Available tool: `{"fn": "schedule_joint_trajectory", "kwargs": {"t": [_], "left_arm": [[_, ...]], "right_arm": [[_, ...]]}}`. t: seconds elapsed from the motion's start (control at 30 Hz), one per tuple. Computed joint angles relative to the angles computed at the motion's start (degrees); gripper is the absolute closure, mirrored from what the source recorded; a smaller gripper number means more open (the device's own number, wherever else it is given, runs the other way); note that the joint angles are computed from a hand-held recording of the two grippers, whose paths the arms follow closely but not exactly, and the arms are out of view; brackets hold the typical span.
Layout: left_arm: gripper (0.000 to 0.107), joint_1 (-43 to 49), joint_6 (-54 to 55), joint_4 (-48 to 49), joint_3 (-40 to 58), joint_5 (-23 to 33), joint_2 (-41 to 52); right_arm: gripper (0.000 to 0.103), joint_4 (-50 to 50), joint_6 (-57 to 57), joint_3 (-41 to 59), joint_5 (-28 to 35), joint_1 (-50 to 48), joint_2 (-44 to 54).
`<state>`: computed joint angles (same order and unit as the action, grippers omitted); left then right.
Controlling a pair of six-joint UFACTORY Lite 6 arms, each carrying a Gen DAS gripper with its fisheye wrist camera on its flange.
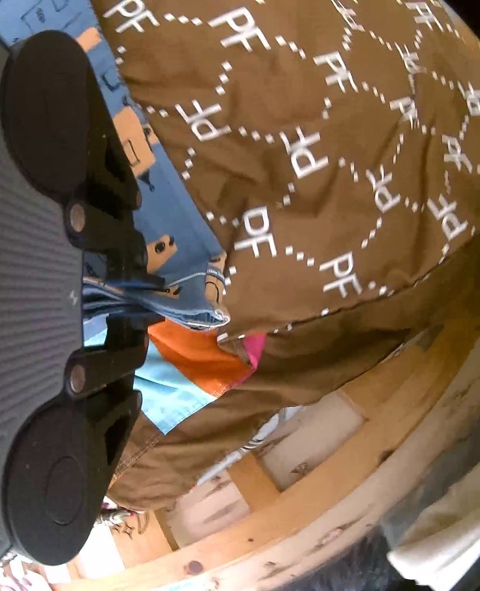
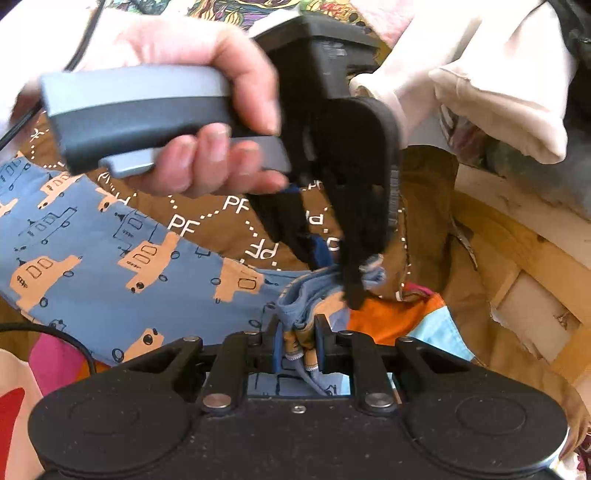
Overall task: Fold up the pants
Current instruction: 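Hold the pants edge with the left gripper while the right gripper pinches the adjacent fabric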
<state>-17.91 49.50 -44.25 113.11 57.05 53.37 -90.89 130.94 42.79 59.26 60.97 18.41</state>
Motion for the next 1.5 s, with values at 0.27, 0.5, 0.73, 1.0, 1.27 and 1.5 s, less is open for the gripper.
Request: {"fn": "schedule_joint_trajectory", "kwargs": {"t": [0.27, 0.5, 0.73, 1.0, 1.27, 1.5], "left_arm": [[0.098, 10.7, 5.8, -8.4, -11.1, 3.8, -6.9], [0.098, 22.4, 6.7, -9.8, -13.3, 10.9, -8.2], [0.098, 31.0, 8.8, -8.0, -15.4, 10.3, -8.0], [0.098, 34.8, 11.9, -5.8, -13.5, 7.9, -2.9], [0.097, 35.0, 14.0, -5.0, -14.0, 5.5, -1.3], [0.097, 35.3, 13.2, -4.5, -13.0, 5.9, -0.5]], "right_arm": [[0.088, 1.2, -3.1, 2.4, 2.2, 4.6, -0.2], [0.088, 0.7, -2.6, 7.4, 1.4, 9.0, -0.2], [0.088, -3.5, -4.5, 14.7, -7.9, 8.2, 3.8], [0.088, -3.5, -8.0, 23.8, -15.8, 6.5, 11.9], [0.087, -2.2, -8.7, 25.7, -19.3, 4.8, 14.3], [0.084, -2.7, -8.4, 26.0, -20.8, 3.5, 14.7]]}}
